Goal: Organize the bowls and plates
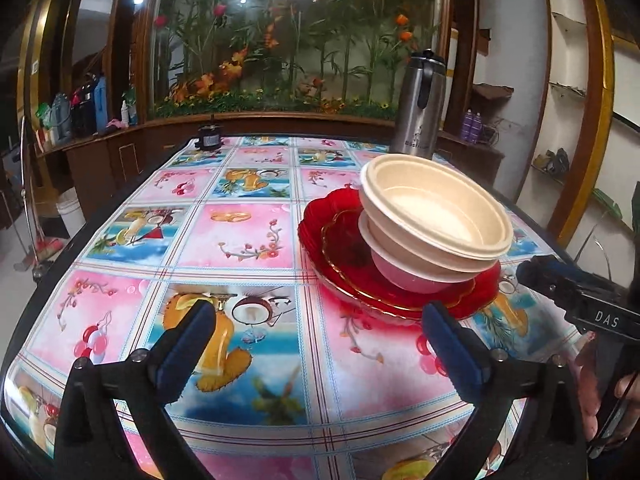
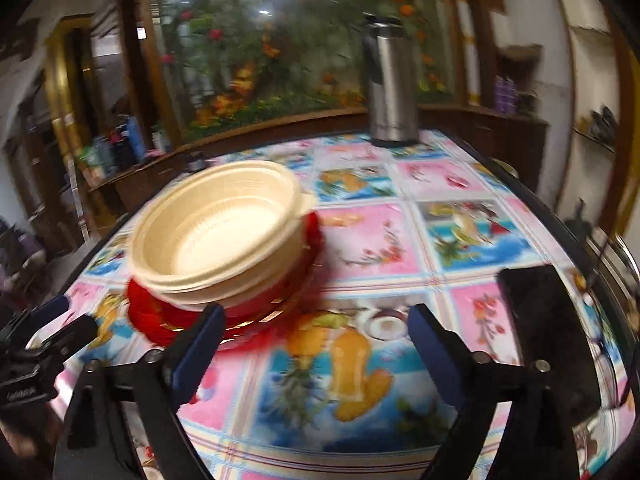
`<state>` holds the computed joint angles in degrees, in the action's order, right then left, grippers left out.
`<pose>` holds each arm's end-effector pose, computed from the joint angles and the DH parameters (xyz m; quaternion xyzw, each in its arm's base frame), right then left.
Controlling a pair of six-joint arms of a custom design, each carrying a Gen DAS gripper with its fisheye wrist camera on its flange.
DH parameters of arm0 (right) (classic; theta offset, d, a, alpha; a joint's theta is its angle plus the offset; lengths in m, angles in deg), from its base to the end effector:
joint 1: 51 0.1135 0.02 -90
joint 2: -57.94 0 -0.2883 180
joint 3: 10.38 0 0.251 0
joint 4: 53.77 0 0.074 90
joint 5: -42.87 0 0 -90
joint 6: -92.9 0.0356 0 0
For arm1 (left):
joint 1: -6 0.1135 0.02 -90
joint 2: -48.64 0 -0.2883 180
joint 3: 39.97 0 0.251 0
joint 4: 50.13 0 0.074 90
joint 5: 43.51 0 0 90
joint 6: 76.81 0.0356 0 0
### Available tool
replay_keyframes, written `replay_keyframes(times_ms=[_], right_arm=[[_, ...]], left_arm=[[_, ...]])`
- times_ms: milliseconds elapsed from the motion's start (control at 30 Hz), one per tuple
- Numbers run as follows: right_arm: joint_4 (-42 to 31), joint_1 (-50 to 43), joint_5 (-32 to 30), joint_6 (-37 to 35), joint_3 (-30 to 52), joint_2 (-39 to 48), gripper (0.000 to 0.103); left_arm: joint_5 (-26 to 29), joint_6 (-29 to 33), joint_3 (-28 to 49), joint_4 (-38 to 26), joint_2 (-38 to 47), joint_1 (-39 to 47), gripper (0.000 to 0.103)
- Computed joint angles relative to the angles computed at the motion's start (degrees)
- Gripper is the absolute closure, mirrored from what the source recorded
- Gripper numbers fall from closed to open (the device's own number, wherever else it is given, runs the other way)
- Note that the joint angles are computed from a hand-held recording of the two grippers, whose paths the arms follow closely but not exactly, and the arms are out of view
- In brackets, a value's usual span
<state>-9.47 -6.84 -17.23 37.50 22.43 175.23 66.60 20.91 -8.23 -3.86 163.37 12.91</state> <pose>0.1963 0.1659 0.0522 0.0353 0.8823 0.0773 0.4630 0.2570 0.0188 0.0620 0.0845 0.8795 -0.0986 0.4578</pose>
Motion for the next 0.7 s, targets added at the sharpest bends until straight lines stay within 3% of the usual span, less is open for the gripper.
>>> replay_keyframes(times_ms=[300, 467, 600, 700], right_arm=[[5.37, -0.93, -1.82, 0.56, -2.12, 1.14, 0.008], [6.07, -0.68, -1.60, 1.88, -2.85, 0.93, 0.008], [3.06, -0.59, -0.12, 3.49, -2.10, 0.28, 0.008], [-1.83, -1.80, -0.74, 5.09, -0.27, -0.41, 0.008]], left_arm=[[4.44, -0.86, 3.80, -4.79, -0.10, 0.81, 0.000], [11.70, -3.01, 9.16, -9.91, 1.20, 2.56, 0.000], [17.34, -4.63, 12.05, -13.90, 2.95, 4.68, 0.000], [15.89, -6.76, 10.74, -11.37, 2.91, 5.06, 0.000]])
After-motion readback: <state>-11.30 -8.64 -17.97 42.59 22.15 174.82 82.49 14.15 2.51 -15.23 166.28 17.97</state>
